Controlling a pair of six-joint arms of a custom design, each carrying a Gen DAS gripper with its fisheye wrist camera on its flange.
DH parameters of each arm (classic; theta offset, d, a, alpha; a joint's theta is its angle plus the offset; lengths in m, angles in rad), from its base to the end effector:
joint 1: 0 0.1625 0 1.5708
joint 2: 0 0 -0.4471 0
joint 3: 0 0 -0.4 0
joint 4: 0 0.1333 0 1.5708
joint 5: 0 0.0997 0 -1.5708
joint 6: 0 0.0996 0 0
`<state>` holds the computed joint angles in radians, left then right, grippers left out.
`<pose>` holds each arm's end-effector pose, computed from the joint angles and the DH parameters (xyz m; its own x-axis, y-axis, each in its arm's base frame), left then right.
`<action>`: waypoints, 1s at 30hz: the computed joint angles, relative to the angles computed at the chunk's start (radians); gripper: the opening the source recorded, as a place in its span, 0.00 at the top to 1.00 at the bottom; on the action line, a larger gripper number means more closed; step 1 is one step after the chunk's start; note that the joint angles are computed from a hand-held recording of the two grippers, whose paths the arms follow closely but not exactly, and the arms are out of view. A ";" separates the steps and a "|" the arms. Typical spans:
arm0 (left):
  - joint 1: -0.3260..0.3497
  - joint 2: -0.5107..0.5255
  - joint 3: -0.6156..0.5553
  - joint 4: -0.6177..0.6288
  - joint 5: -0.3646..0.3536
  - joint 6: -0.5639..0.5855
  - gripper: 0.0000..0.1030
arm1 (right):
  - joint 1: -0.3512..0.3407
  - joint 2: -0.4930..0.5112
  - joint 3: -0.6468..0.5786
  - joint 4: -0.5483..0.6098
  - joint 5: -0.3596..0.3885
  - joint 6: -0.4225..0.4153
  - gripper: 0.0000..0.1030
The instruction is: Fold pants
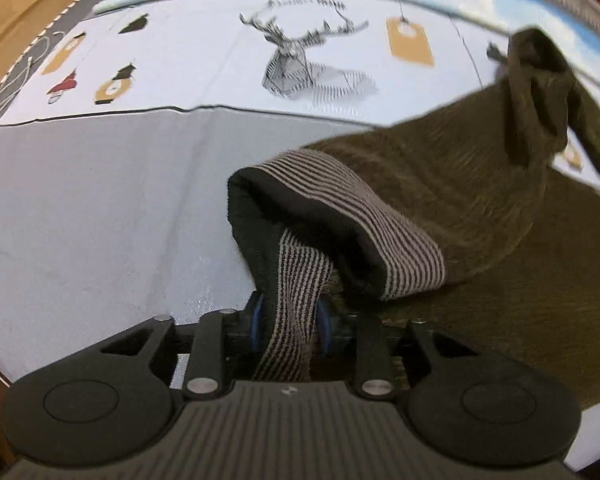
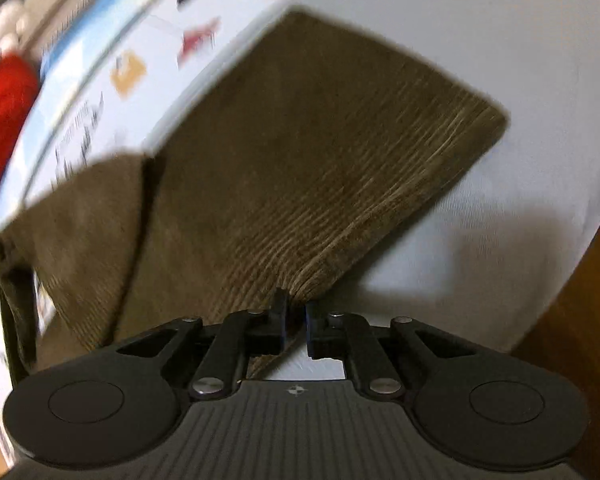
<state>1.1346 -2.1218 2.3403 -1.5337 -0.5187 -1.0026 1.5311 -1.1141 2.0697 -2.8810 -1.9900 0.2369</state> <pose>0.0977 -0.3107 0.3837 -0.5364 -0.5193 -0.6652 -0.0806 0.8162 -0.5722 0.0707 -0.5563 0.1864 -0.8730 0.3924 0.2896 0.2491 0.8692 -0.4271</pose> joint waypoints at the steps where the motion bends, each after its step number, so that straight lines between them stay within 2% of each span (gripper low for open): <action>1: -0.004 0.012 -0.011 0.037 -0.004 -0.043 0.63 | -0.019 -0.016 0.011 -0.034 0.036 0.018 0.86; 2: -0.014 0.013 -0.014 0.071 0.000 -0.089 0.62 | -0.032 -0.029 0.021 -0.074 0.045 0.040 0.83; 4: -0.019 0.005 -0.014 0.040 -0.002 -0.086 0.55 | -0.039 -0.037 0.035 -0.200 -0.028 0.074 0.76; 5: -0.008 0.013 -0.014 0.008 -0.009 -0.076 0.55 | -0.046 -0.037 0.035 -0.248 -0.065 0.078 0.69; 6: 0.012 0.028 -0.020 -0.018 -0.016 -0.062 0.54 | -0.054 -0.036 0.030 -0.274 -0.097 0.086 0.66; 7: 0.022 0.042 -0.027 -0.004 -0.025 -0.075 0.50 | -0.067 -0.037 0.023 -0.279 -0.107 0.104 0.61; 8: 0.041 0.055 -0.030 -0.025 -0.026 -0.055 0.46 | -0.086 -0.043 0.022 -0.273 -0.100 0.124 0.61; 10: 0.068 0.074 -0.034 -0.037 -0.033 -0.050 0.39 | -0.114 -0.042 0.005 -0.232 -0.089 0.164 0.61; 12: 0.100 0.077 -0.034 -0.079 -0.052 -0.024 0.36 | -0.126 -0.028 -0.018 -0.202 -0.105 0.193 0.61; 14: 0.124 0.075 -0.025 -0.141 -0.070 0.022 0.29 | -0.124 0.003 -0.028 -0.245 -0.112 0.168 0.61; 17: 0.136 0.090 -0.017 -0.166 -0.068 0.068 0.28 | -0.102 0.052 -0.047 -0.313 -0.160 0.063 0.61; 18: 0.136 0.097 -0.013 -0.168 -0.064 0.080 0.28 | -0.096 0.068 -0.065 -0.313 -0.182 0.030 0.63; 19: 0.133 0.103 -0.009 -0.161 -0.055 0.087 0.29 | -0.089 0.087 -0.064 -0.337 -0.218 0.000 0.80; 20: 0.129 0.107 -0.006 -0.153 -0.044 0.091 0.38 | -0.083 0.094 -0.068 -0.350 -0.236 -0.021 0.90; 22: 0.115 0.108 -0.003 -0.109 -0.015 0.079 0.55 | -0.076 0.096 -0.051 -0.422 -0.234 -0.045 0.92; 25: 0.084 0.073 0.015 -0.129 -0.011 0.127 0.71 | -0.057 0.087 -0.028 -0.572 -0.239 -0.127 0.93; 27: 0.049 0.044 0.025 -0.120 -0.018 0.147 0.77 | -0.050 0.078 -0.021 -0.611 -0.264 -0.112 0.94; 28: 0.027 0.027 0.027 -0.094 -0.024 0.134 0.89 | -0.049 0.065 -0.009 -0.627 -0.286 -0.096 0.94; 30: -0.005 -0.014 0.034 -0.091 -0.053 0.142 0.89 | -0.044 0.070 -0.015 -0.663 -0.346 -0.084 0.94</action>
